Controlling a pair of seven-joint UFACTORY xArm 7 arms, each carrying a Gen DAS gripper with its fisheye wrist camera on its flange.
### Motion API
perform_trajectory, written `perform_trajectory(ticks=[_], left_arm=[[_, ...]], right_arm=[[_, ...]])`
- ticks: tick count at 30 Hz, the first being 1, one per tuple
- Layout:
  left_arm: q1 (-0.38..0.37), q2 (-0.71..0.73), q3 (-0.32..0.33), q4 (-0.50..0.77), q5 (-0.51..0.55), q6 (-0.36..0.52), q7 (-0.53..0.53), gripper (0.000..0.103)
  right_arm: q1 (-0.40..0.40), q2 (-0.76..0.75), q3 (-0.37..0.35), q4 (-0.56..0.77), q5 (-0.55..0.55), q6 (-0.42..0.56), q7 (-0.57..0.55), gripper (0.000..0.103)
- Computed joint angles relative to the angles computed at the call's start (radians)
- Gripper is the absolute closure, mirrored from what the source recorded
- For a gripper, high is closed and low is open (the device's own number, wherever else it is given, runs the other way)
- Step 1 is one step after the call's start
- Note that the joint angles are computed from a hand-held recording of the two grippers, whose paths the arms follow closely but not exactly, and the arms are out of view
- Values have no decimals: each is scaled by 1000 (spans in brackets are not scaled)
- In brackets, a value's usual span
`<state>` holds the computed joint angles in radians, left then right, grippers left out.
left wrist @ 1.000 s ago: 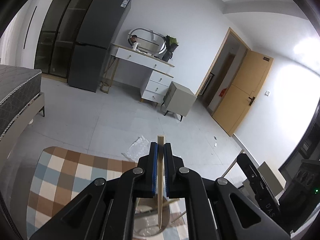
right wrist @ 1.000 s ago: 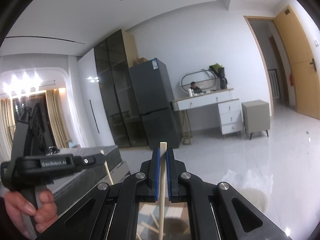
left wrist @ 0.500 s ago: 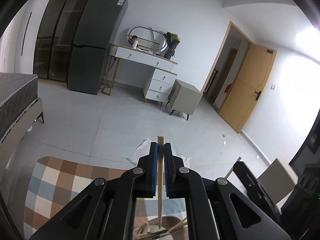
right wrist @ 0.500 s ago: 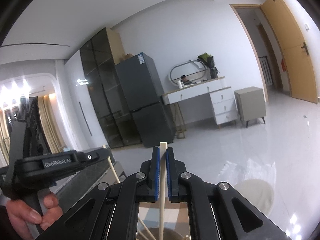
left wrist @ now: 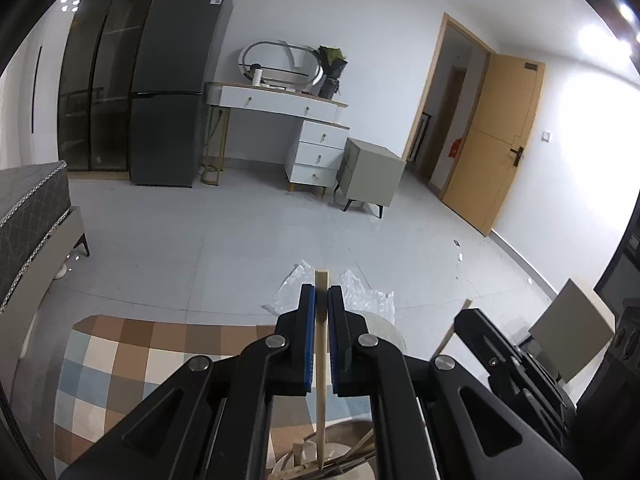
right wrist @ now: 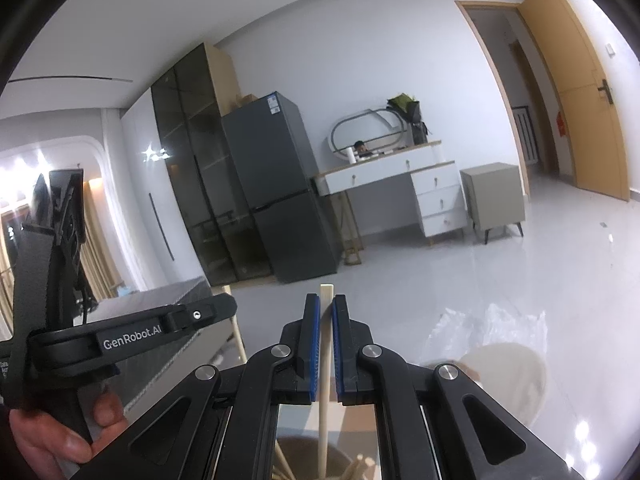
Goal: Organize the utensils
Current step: 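Raise both held chopsticks and carry them over the holder, then open both tools over the holder to drop the chopsticks in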
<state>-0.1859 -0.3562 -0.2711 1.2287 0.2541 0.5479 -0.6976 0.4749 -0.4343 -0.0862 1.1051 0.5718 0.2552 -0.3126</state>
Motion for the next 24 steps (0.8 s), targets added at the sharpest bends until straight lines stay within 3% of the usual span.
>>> perform_trajectory(ticks=[14, 24], left_arm=[[-57, -29, 30, -12, -104, 82, 141, 101], [-127, -24, 78, 27, -283, 239, 256, 101]], right_arm=[[-46, -52, 21, -47, -47, 145, 15, 98], [-103, -107, 37, -67, -79, 300, 59, 95]])
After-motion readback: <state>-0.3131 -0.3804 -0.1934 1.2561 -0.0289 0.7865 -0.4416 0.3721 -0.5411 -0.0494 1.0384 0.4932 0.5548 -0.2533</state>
